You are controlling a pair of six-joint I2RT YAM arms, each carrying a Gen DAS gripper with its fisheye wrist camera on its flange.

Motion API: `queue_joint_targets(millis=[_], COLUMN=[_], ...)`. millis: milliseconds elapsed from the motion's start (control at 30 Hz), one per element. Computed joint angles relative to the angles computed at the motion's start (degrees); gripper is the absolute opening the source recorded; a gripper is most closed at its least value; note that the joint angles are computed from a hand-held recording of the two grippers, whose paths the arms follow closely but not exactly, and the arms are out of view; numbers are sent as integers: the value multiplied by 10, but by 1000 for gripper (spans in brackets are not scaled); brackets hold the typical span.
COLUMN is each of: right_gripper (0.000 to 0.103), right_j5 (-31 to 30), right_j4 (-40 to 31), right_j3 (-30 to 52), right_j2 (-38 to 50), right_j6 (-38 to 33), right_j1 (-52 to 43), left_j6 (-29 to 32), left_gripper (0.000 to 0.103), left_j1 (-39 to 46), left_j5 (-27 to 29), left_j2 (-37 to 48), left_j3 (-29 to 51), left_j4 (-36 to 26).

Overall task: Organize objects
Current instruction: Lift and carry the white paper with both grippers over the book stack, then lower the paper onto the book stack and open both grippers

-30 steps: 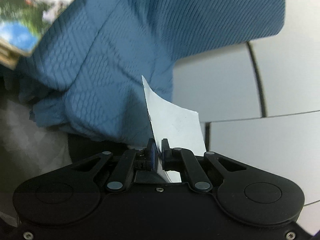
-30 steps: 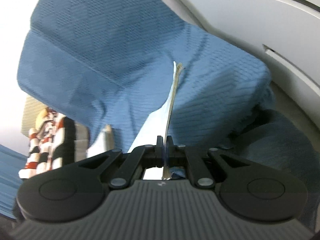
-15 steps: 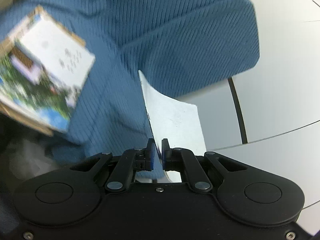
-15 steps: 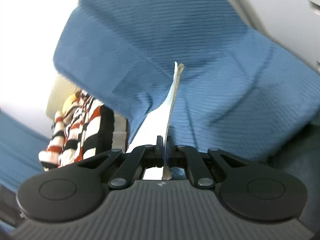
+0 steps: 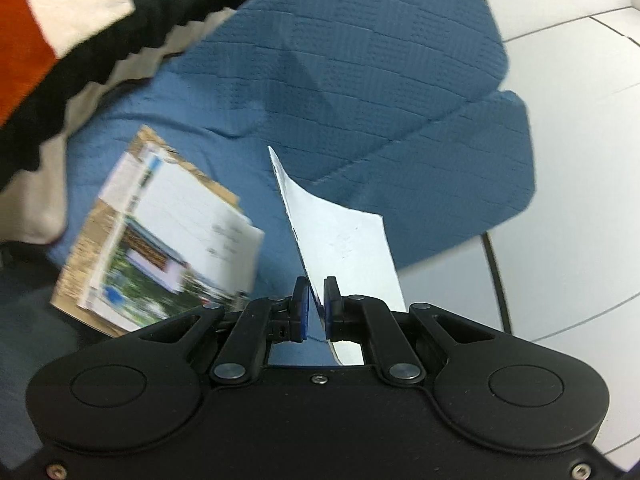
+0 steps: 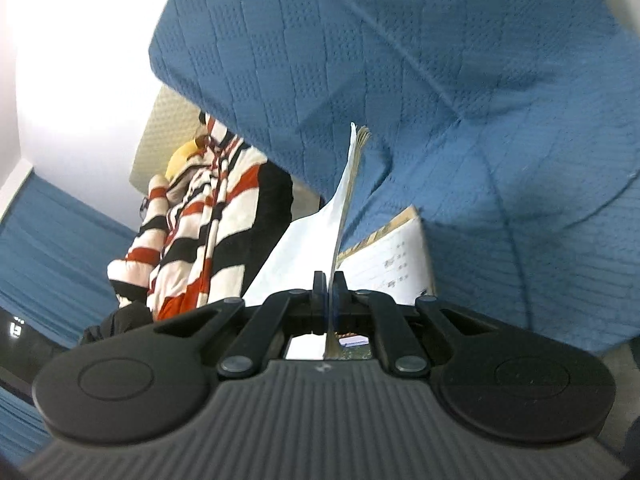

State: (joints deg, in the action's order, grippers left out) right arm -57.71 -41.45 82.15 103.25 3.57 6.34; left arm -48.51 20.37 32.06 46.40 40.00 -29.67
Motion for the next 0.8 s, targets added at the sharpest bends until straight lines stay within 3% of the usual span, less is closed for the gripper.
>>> queue_joint_targets(millis=[100, 300, 567, 667, 733, 800], right_gripper=[5, 6, 9, 10, 10, 12], right_j5=[22, 78, 151, 170, 176, 175], right_j4=[39, 122, 186, 189, 173, 165], right_j3=[-19, -62, -112, -114, -105, -103], right_j2=[10, 44, 69, 81, 93, 95], right_j6=[21, 49, 56, 56, 51, 49], right_j1=[27, 70, 103, 110, 113, 113], left_j6=[42, 82, 133, 143, 145, 151], left_gripper=[6, 6, 6, 5, 9, 19], left_j1=[57, 85, 72, 50, 45, 44], left_j5=[38, 46, 15, -23, -30, -34], left_j2=[29, 87, 154, 154, 150, 144], left_j3=[-18, -60, -91, -87, -87, -83], left_j4=[5, 44, 74, 65, 57, 43])
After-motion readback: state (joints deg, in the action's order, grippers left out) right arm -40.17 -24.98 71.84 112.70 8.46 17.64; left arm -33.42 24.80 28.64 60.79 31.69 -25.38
